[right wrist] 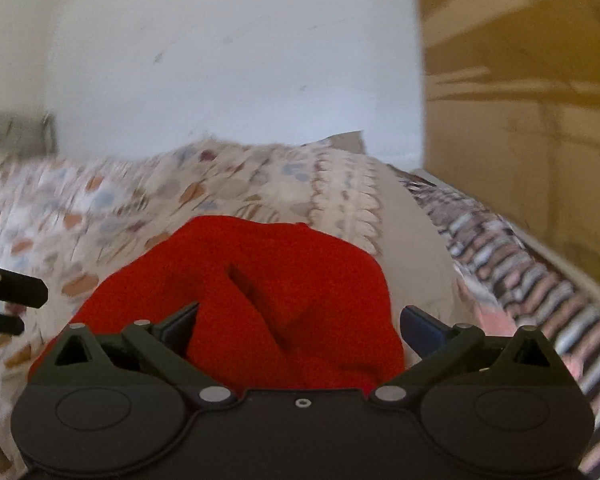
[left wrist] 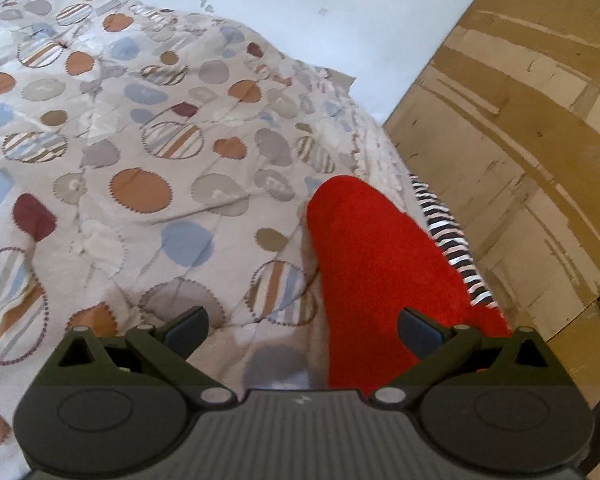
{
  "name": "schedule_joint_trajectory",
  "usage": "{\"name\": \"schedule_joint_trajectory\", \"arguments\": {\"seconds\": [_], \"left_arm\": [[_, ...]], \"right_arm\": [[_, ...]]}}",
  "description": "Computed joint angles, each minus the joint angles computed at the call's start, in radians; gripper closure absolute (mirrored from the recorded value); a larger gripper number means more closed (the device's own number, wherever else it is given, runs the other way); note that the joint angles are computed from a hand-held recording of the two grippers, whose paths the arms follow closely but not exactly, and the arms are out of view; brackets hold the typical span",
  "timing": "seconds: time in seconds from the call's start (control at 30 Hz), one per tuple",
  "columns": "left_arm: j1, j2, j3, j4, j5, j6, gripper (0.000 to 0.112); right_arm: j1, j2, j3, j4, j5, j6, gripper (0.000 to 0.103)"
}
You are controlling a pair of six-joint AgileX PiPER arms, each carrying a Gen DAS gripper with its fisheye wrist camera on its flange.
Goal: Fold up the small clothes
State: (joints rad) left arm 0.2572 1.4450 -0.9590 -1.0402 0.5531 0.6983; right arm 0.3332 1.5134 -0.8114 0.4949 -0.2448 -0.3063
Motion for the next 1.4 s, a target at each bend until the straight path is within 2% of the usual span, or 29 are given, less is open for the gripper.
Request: {"name": "schedule_joint_trajectory", "arguments": {"seconds": [0.1,0.17,0.27,0.37,0.5,0.63,0.8,0.9,1.0,1.07,1.27,1.4], "left_arm": [[-0.010,0.012,0.009,-0.125,0.006,0.091,0.010],[-0.033,0.031,0.001,-0.160,-0.004,0.122,0.010],[-0.083,0.068,-0.033,-0.122,-0.031,0.091,0.010],[-0.131,0.113,-0.072,-0.027,-0.065,0.015,0.010],[-0.130,0.135,-0.042,-0.154,-0.072,0.178,0.009],[-0.127,0.119,0.009,-0.243,-0.119,0.324,0.009],[-0.098,0.127,0.018,-0.281,-0.111,0.352,0.009],[-0.102,0.127,0.035,-0.334,-0.129,0.392,0.009],[-0.114,0.122,0.054,-0.392,-0.158,0.432,0.009],[-0.116,0.121,0.059,-0.417,-0.160,0.454,0.009],[-0.125,0.117,0.054,-0.392,-0.173,0.450,0.009],[-0.127,0.109,0.058,-0.377,-0.191,0.447,0.009]], "right_arm": [[0.029,0.027,0.119,-0.082,-0.209,0.214,0.001],[0.031,0.053,0.163,-0.137,-0.288,0.382,0.001],[0.028,0.084,0.226,-0.195,-0.391,0.634,0.001],[0.040,0.107,0.288,-0.188,-0.518,0.713,0.001],[0.003,0.087,0.356,-0.261,-0.563,0.829,0.001],[0.014,0.023,0.411,-0.255,-0.571,0.815,0.001],[0.015,-0.015,0.446,-0.301,-0.624,0.807,0.001],[-0.034,0.007,0.446,-0.397,-0.677,0.867,0.001],[-0.108,0.031,0.391,-0.540,-0.615,0.982,0.001],[-0.117,0.034,0.364,-0.537,-0.539,0.993,0.001],[-0.141,0.011,0.409,-0.603,-0.531,1.074,0.001],[-0.275,0.012,0.417,-0.831,-0.635,1.207,0.000]]}}
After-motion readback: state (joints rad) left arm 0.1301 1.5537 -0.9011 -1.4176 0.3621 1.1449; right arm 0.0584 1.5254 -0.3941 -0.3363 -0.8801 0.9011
